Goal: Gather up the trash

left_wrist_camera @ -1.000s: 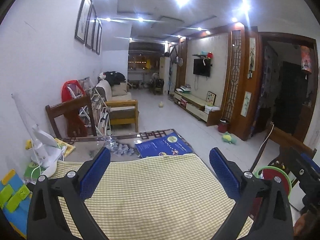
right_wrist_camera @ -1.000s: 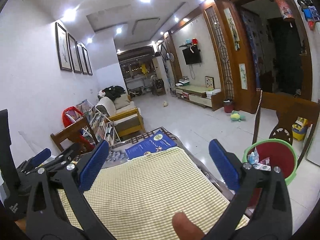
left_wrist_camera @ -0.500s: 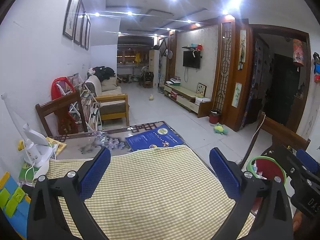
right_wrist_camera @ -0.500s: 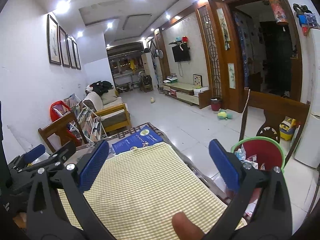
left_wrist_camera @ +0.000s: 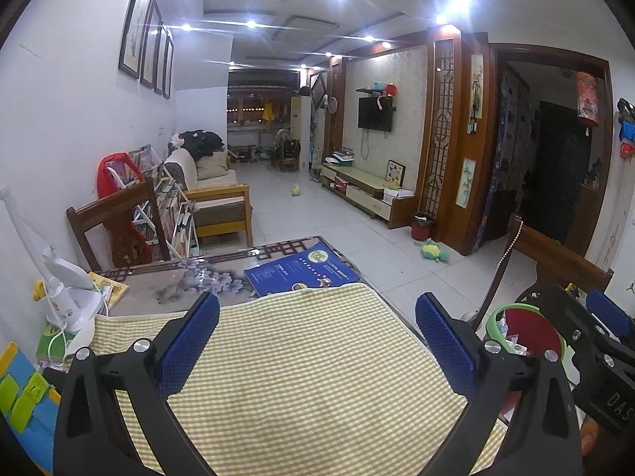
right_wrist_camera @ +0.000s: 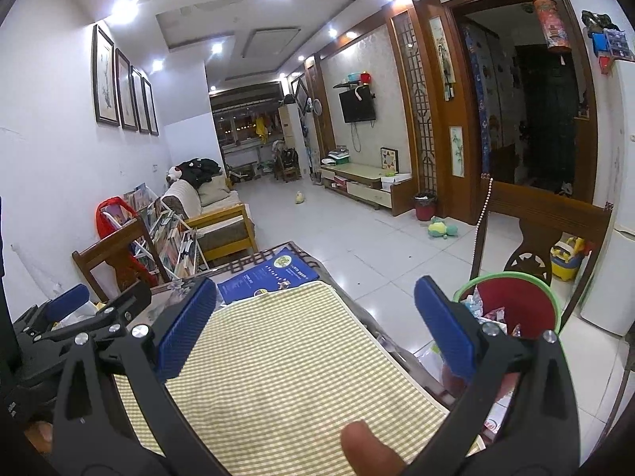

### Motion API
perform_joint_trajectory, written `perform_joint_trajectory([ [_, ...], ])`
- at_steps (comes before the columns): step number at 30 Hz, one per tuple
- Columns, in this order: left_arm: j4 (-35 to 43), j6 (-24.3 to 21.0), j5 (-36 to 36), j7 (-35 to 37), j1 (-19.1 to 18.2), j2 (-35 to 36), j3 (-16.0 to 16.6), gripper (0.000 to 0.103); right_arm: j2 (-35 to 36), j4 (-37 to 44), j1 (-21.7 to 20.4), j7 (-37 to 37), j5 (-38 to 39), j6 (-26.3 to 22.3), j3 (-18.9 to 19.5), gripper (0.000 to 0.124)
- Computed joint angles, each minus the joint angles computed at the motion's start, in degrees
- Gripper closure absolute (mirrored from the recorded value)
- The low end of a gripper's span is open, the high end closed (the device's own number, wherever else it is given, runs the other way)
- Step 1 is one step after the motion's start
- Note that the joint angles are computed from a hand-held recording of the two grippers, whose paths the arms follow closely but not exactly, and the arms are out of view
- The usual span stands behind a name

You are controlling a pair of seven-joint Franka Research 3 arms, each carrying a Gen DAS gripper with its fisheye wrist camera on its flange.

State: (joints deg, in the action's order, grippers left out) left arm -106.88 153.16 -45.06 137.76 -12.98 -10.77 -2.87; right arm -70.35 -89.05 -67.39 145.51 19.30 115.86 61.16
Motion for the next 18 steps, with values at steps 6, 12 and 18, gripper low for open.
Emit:
perform_joint_trajectory([
  [6,0.0,-0.6,0.1,-0.6,0.2,-0.1,-0.1,0.008,0.0,-1.0,0.7,-0.3,0.0,0.2,-0.1,0.026],
  [12,-0.5,-0.4,0.2,-0.8,0.0,-0.4,0.0,0.008,0.4,-2.1,1.7,-0.3,-0.3,0.5,0.2,0.026],
  [18,-1.3,-0.4,1.3,-1.6,-0.1,-0.9,0.0,0.008,1.0,-3.2,2.7,-0.4,-0.9,0.9,0.5,0.026],
])
